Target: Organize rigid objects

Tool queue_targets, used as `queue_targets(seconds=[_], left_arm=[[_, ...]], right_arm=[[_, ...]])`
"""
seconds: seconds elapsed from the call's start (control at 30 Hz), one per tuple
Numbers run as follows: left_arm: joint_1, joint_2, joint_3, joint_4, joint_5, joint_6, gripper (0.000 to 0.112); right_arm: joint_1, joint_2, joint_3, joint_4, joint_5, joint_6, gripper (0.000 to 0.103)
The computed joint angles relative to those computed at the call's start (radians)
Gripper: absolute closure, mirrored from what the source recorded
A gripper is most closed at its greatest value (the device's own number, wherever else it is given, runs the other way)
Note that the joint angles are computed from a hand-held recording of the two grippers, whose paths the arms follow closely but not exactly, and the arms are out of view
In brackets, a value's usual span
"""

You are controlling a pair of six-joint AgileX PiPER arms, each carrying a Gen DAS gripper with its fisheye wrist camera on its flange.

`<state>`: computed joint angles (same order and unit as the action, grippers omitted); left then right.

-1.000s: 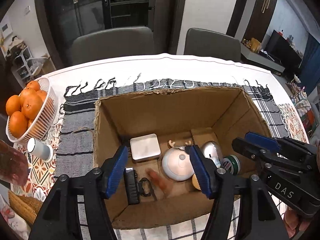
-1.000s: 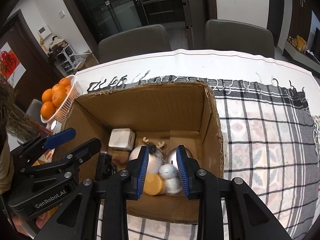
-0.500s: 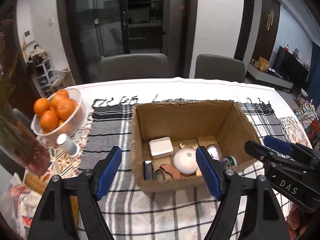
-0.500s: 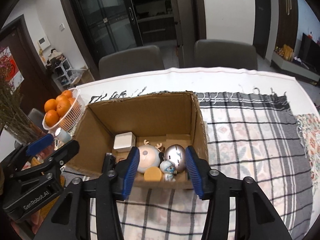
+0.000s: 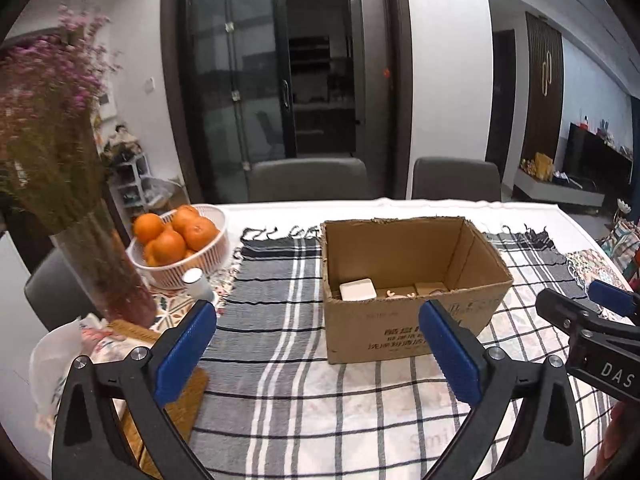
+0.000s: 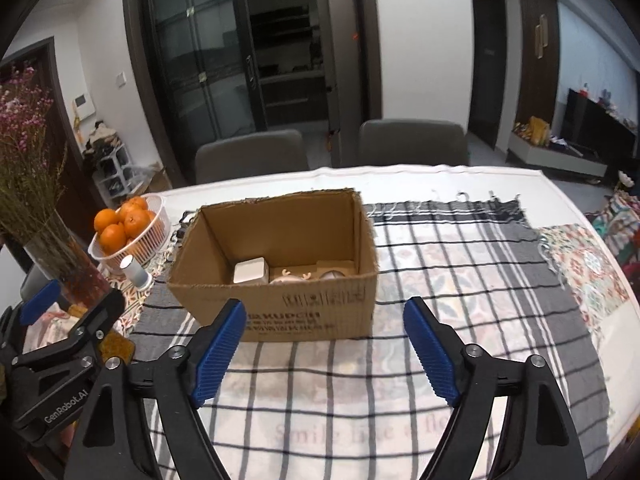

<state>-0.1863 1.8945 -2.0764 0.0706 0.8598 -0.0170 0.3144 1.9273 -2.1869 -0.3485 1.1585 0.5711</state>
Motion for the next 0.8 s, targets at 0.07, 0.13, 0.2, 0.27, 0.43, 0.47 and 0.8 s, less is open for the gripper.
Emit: queue_targets(seconds=[0.07,0.13,0.2,0.27,0.43,0.47,0.8], left_arm=[[0.0,-0.086,0.132,0.009,-0.074,-0.014,0.009],[-0.004,-0.152,0.229,0.013,-0.125,-0.016,0.009],[-0.012,-0.221,0.327,0.027,-0.171,-0.027,0.009],[-0.022,-0.288,0.42,0.049,-0.218,-0.037,0.009],[-0.031,-0.412,0.586,0.048,-0.29,-0.05,0.009],[-0.031,-0.433,0.613,0.035,-0.298,-0.043,0.009],[-0.021,-0.557,0.77,-0.038,-0.331,0.006,0.009]], right_arm=[[0.028,-0.075,0.119,-0.048,-0.047,0.065,0.016],[0.054,-0.15,0.232,-0.091,-0.087,0.124,0.015],[0.078,-0.217,0.331,-0.129,-0.121,0.181,0.014],[0.106,-0.285,0.429,-0.174,-0.14,0.239,0.012],[0.171,-0.405,0.592,-0.271,-0.147,0.355,0.011],[0.187,-0.43,0.623,-0.29,-0.147,0.375,0.011],[0.352,-0.551,0.768,-0.481,-0.063,0.548,0.011]])
